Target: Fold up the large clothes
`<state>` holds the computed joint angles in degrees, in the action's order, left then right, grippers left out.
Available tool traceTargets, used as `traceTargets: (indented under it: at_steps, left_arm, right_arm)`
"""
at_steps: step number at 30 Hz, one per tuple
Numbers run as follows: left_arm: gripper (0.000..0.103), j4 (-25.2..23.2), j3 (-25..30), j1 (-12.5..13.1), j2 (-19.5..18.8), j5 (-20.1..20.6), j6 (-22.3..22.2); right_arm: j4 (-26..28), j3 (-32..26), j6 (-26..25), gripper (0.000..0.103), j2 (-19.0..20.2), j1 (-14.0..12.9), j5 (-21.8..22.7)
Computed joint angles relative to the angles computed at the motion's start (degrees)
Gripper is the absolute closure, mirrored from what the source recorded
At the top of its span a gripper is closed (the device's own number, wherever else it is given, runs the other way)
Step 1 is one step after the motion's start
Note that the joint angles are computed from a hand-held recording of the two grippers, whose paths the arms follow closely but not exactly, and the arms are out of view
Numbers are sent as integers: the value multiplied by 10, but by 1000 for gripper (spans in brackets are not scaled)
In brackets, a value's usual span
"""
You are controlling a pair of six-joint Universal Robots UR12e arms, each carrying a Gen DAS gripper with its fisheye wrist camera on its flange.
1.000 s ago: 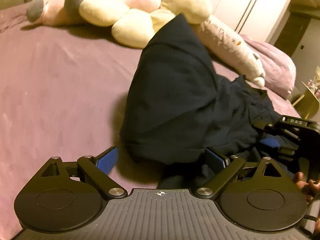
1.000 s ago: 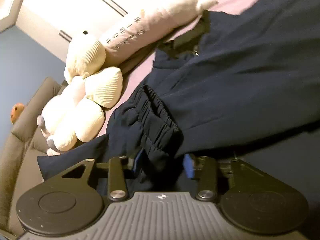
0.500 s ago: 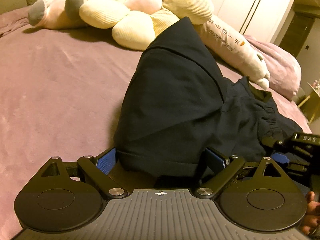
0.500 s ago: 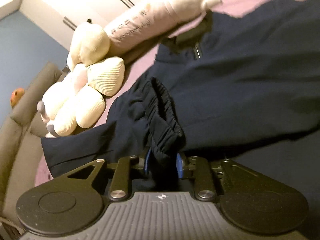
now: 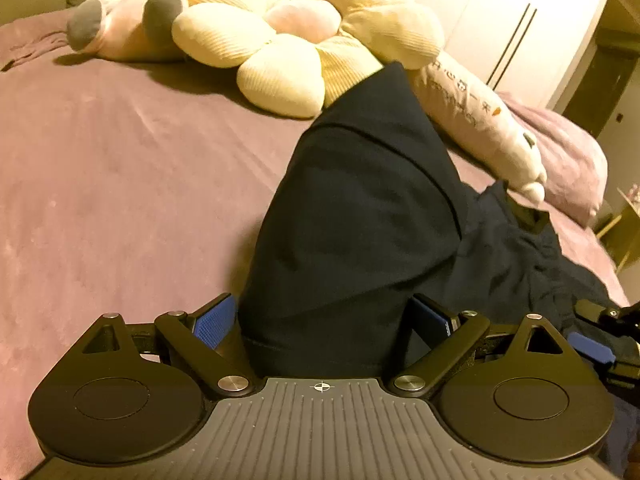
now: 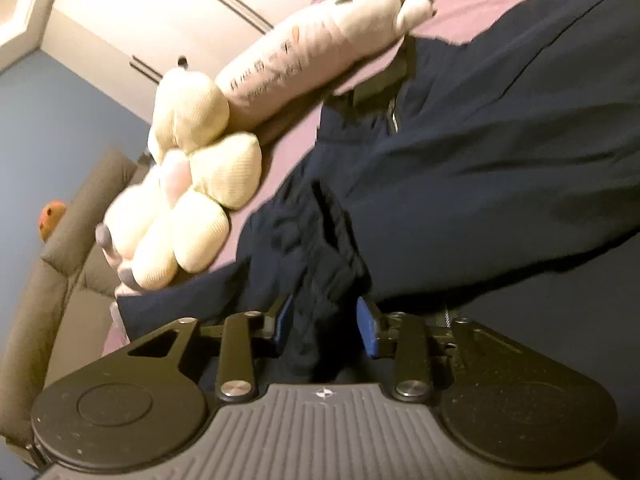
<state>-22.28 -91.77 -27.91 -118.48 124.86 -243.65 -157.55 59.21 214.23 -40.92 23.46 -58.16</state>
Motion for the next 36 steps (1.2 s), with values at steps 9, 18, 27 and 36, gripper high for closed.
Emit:
traceTargets:
  at_steps: [9,18,27,36]
  left_arm:
    - [6,-5,1,3,0,-6,-11]
    - [6,5,3,-2,4,-10,12]
    - [6,-8,51,-9,-23,-14,91]
    - [8,-60,98,-3,-53,-43,97]
  right_arm:
    - [39,-51,-24,71,30,8,-19]
    - [-18,-41,-121,94,14,25,-97]
    - [-139,55,-48,94,-45,-11,-264]
    - [-79,101,4,75,-54,-47,-238]
